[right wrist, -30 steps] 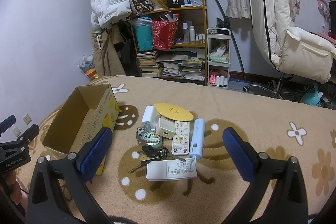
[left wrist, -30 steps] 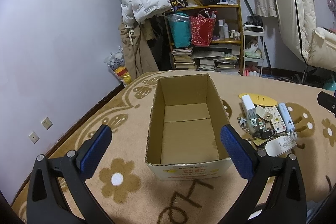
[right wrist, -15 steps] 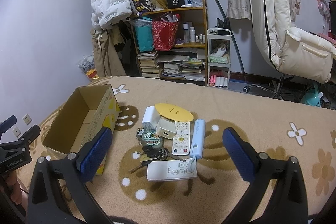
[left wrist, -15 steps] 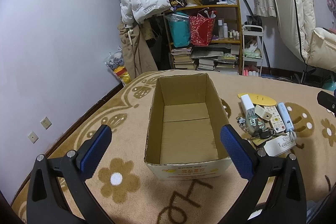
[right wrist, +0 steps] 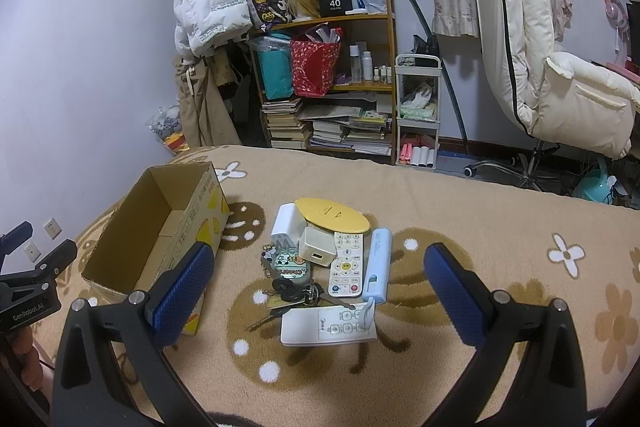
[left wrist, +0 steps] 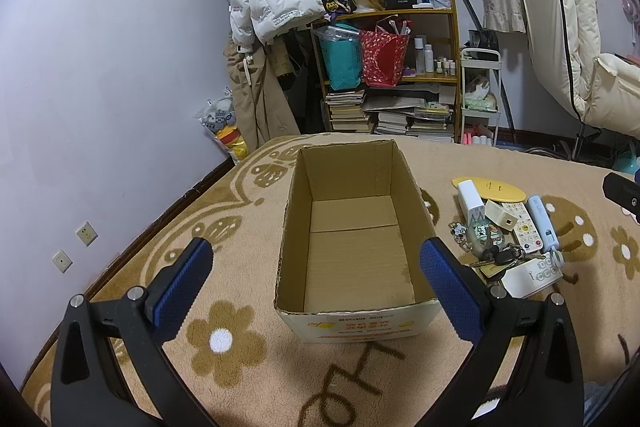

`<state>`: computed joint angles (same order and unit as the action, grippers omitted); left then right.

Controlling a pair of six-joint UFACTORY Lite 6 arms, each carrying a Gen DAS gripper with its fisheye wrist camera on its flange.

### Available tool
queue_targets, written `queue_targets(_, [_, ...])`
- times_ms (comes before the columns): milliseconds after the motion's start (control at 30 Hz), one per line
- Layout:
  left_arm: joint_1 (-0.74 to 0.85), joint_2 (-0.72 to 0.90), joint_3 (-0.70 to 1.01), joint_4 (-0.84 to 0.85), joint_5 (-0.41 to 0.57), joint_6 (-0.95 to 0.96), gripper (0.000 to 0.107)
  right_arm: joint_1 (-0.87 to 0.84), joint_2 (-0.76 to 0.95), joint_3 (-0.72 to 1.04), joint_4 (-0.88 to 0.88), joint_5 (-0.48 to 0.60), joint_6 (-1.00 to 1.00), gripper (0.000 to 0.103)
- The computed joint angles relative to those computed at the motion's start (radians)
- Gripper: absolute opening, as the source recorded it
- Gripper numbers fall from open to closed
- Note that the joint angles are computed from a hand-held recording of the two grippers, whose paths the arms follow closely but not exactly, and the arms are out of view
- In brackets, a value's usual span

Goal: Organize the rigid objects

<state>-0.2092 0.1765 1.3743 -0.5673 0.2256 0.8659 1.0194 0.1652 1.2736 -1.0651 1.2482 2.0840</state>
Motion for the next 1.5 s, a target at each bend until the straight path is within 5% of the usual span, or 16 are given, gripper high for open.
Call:
queue_targets(633, [0.008,0.1,0.137,0.168,0.07,-0.202,0.102,-0.031,-0.033,-0.05,-0.009,-0.036,0.004,0.103])
queue_targets(1167, [0.043,0.5,0.663,0.307,0.29,-0.377,0.102,-0.211,0.036,-0.053,-0.03,-0.212,-0.042,0.103])
queue_targets(1500, [0.06,0.857,1.194,0.375,0.539,-0.46,0.102,-0.342,0.065,-0.091,-0.04,-0.373,-0.015,0.103])
